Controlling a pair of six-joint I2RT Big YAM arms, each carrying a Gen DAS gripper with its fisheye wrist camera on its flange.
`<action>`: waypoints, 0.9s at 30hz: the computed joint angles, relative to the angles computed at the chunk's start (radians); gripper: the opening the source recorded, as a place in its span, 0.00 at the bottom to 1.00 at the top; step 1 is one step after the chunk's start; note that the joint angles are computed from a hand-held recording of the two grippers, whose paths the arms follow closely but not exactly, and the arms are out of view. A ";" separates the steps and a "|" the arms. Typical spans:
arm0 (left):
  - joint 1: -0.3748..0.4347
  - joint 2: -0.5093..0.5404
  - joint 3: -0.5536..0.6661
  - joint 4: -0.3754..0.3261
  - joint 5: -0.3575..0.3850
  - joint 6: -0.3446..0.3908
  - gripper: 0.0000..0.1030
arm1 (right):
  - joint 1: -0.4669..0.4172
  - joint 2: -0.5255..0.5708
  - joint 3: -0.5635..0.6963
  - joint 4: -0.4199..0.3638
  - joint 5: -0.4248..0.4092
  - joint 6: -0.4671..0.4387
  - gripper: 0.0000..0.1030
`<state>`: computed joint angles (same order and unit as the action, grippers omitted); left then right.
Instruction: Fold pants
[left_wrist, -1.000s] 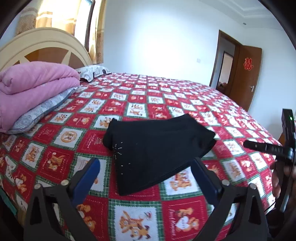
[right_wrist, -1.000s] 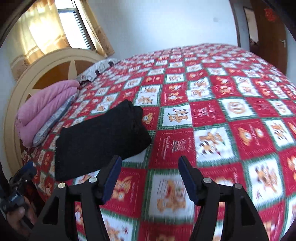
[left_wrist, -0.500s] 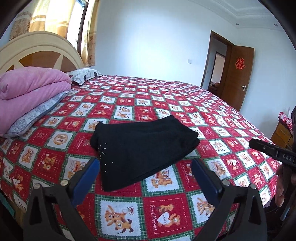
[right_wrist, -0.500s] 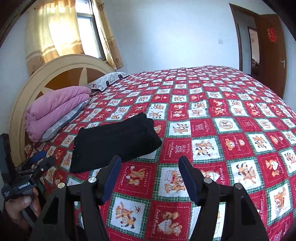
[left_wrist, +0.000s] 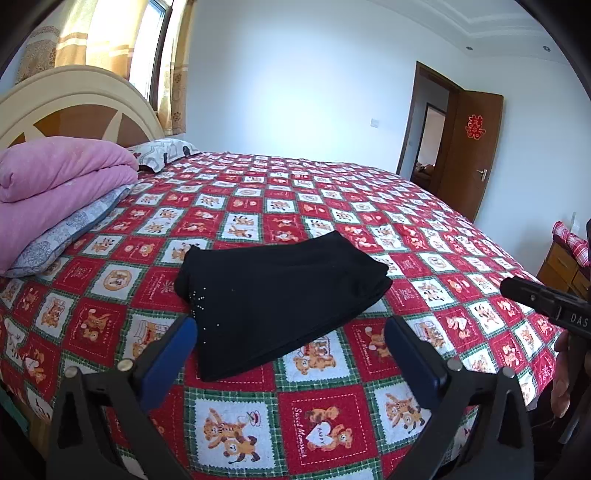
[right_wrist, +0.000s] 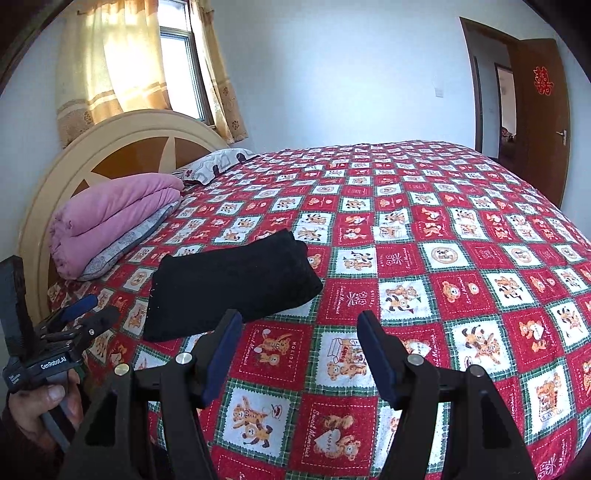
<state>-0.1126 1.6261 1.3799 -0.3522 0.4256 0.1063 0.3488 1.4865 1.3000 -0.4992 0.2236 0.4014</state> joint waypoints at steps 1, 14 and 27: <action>0.000 0.000 -0.001 0.001 -0.001 0.000 1.00 | 0.002 0.000 0.000 -0.001 0.003 0.000 0.64; -0.008 0.015 0.027 -0.055 -0.034 0.026 1.00 | 0.008 -0.007 -0.006 0.009 0.012 0.001 0.64; -0.005 0.002 0.005 0.015 -0.051 -0.018 1.00 | 0.011 -0.007 -0.009 0.014 0.021 -0.006 0.65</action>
<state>-0.1178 1.6284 1.3847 -0.3373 0.3744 0.0886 0.3597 1.4790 1.2911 -0.4849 0.2446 0.3949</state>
